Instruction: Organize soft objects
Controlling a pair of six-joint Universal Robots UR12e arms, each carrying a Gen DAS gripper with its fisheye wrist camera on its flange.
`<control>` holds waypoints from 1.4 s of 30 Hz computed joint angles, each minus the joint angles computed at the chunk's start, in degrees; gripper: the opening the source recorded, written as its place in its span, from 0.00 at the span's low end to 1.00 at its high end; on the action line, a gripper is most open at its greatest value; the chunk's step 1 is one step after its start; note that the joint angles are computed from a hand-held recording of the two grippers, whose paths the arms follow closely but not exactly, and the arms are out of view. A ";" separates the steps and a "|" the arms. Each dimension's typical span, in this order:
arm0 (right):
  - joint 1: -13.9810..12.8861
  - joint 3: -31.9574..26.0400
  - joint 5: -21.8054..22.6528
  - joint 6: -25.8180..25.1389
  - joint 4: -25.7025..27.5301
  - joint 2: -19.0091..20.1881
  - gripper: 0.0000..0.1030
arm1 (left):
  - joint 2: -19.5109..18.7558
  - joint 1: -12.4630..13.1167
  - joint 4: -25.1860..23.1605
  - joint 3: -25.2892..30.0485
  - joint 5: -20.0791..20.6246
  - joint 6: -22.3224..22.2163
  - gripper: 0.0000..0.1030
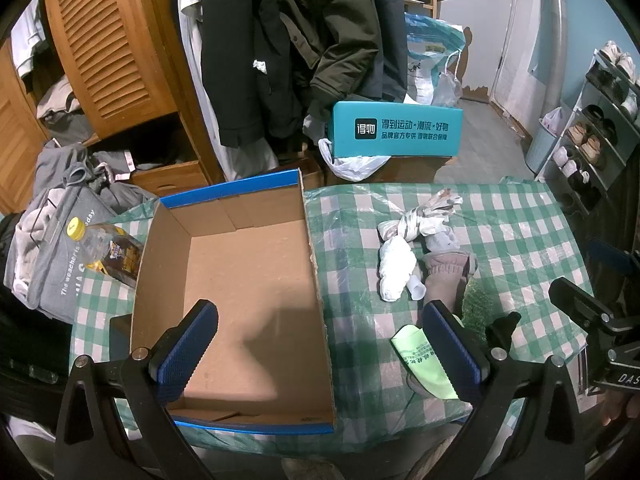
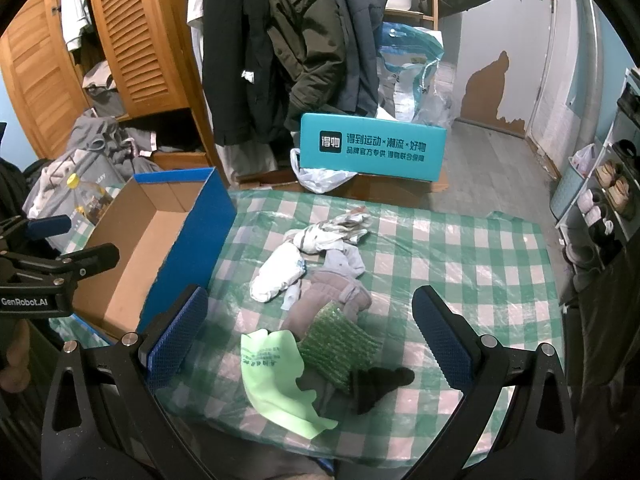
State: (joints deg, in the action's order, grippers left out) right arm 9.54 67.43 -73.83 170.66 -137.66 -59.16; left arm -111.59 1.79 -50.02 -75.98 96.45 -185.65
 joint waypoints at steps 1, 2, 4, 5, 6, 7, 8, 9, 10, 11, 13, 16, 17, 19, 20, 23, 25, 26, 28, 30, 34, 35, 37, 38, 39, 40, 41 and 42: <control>0.02 -0.03 -0.06 -0.02 0.02 0.02 0.98 | 0.00 -0.01 0.00 0.00 0.00 0.02 1.00; 0.01 -0.03 -0.08 -0.03 0.02 0.02 0.98 | -0.01 0.01 -0.08 0.02 -0.01 0.05 1.00; 0.02 -0.05 -0.11 -0.02 0.03 0.03 0.98 | 0.03 0.00 0.02 -0.06 -0.06 0.00 1.00; 0.01 -0.07 -0.12 -0.03 0.04 0.03 0.98 | 0.04 0.01 -0.06 -0.05 -0.08 -0.01 1.00; 0.01 -0.11 -0.13 -0.06 0.13 0.05 0.98 | 0.07 -0.03 -0.10 -0.05 -0.08 -0.04 1.00; 0.00 -0.11 -0.16 -0.07 0.15 0.04 0.98 | 0.08 -0.05 0.05 -0.12 -0.06 -0.03 1.00; 0.00 -0.12 -0.17 -0.06 0.14 0.04 0.98 | 0.10 -0.04 0.09 -0.14 -0.11 0.00 1.00; 0.03 -0.16 -0.18 -0.03 0.17 0.04 0.98 | 0.08 -0.06 0.13 -0.14 0.00 0.02 1.00; 0.06 -0.20 -0.21 -0.02 0.20 0.03 0.98 | 0.07 -0.07 0.10 -0.12 0.07 0.00 1.00; 0.10 -0.22 -0.30 0.02 0.21 0.02 0.98 | 0.07 -0.05 0.08 -0.12 -0.01 0.00 1.00; 0.14 -0.24 -0.41 0.10 0.29 -0.03 0.98 | 0.08 -0.02 -0.02 -0.10 -0.11 -0.01 1.00; 0.24 -0.29 -0.69 0.18 0.36 -0.09 0.98 | 0.10 -0.04 -0.06 -0.12 -0.10 -0.01 1.00; -0.04 -0.29 -0.58 0.03 0.21 0.15 0.98 | 0.11 -0.04 0.05 -0.16 -0.07 0.02 1.00; -0.14 -0.20 -0.66 0.12 0.25 0.13 0.98 | 0.11 -0.06 0.18 -0.21 0.05 0.02 1.00; -0.15 -0.41 -0.72 0.14 0.39 0.22 0.98 | 0.10 -0.05 0.16 -0.19 0.03 0.04 1.00; -0.21 -0.24 -0.82 0.20 0.56 0.00 0.98 | -0.04 -0.07 0.04 0.00 0.09 0.23 1.00; -0.23 -0.25 -0.78 0.10 0.57 0.01 0.98 | -0.03 -0.07 -0.10 0.03 0.04 0.08 1.00; -0.25 -0.22 -0.79 0.07 0.55 0.01 0.98 | -0.02 -0.08 -0.08 0.01 0.04 0.05 1.00; -0.25 -0.27 -0.82 0.09 0.64 0.04 0.98 | -0.01 -0.09 0.03 -0.04 0.11 0.06 1.00; -0.23 -0.29 -0.87 0.11 0.65 0.04 0.98 | -0.01 -0.07 0.04 -0.05 0.06 0.13 1.00; -0.37 -0.23 -1.07 0.03 0.60 0.07 0.98 | -0.02 -0.08 -0.21 -0.01 -0.12 0.13 1.00; -0.46 -0.14 -1.09 -0.03 0.57 0.04 0.98 | -0.19 -0.18 -0.33 0.09 -0.17 0.17 1.00; -0.55 0.01 -1.35 -0.09 0.58 -0.01 0.98 | -0.26 -0.11 -0.28 -0.05 -0.73 0.30 1.00; -0.60 0.08 -1.44 -0.14 0.57 -0.03 0.98 | -0.28 -0.06 -0.22 -0.12 -0.93 0.34 1.00; -0.65 0.17 -1.76 -0.22 0.64 -0.07 0.98 | -0.26 0.00 -0.12 -0.29 -1.18 0.47 1.00; -0.69 0.25 -1.96 -0.24 0.69 -0.11 0.98 | -0.28 0.09 0.00 -0.41 -1.56 0.73 1.00; -0.73 0.17 -2.15 -0.22 0.84 -0.06 0.98 | -0.29 0.21 0.13 -0.55 -2.11 1.01 1.00; -0.84 0.27 -2.36 -0.25 0.91 -0.08 0.98 | -0.41 0.30 0.12 -0.52 -2.58 1.07 1.00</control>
